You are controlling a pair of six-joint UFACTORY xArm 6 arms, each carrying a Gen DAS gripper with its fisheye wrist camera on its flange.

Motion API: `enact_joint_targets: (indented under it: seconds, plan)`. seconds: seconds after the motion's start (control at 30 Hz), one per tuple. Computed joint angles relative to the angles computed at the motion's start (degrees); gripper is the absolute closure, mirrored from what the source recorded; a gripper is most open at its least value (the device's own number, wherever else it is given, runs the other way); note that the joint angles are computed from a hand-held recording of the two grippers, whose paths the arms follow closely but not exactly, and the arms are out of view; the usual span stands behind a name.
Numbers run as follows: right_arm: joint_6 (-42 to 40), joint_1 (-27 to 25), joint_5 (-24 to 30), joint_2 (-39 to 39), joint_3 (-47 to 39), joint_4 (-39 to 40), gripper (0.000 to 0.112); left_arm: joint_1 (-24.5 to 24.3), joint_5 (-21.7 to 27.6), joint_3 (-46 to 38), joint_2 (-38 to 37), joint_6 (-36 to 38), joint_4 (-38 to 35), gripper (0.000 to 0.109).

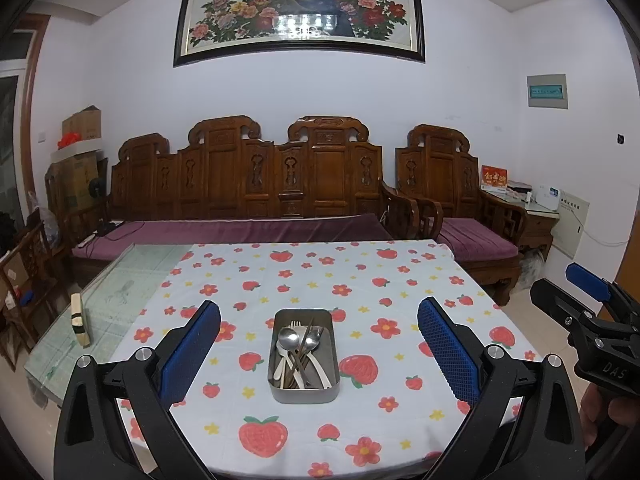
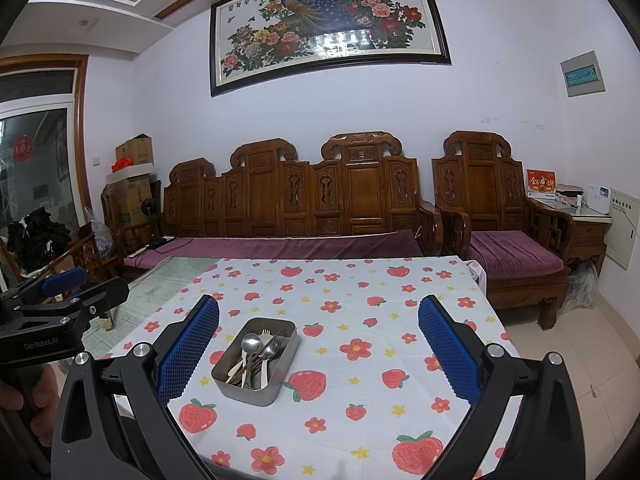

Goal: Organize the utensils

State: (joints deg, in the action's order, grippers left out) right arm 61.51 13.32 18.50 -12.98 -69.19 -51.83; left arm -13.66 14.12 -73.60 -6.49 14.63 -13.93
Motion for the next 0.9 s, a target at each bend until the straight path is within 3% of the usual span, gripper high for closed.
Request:
enact_joint_targets:
  seconds: [0.9]
  plan:
    - [0.4, 0.0, -0.1, -0.1, 0.2, -0.4, 0.012, -0.1, -0.1, 0.1, -0.1, 0.0, 0.0, 0.013]
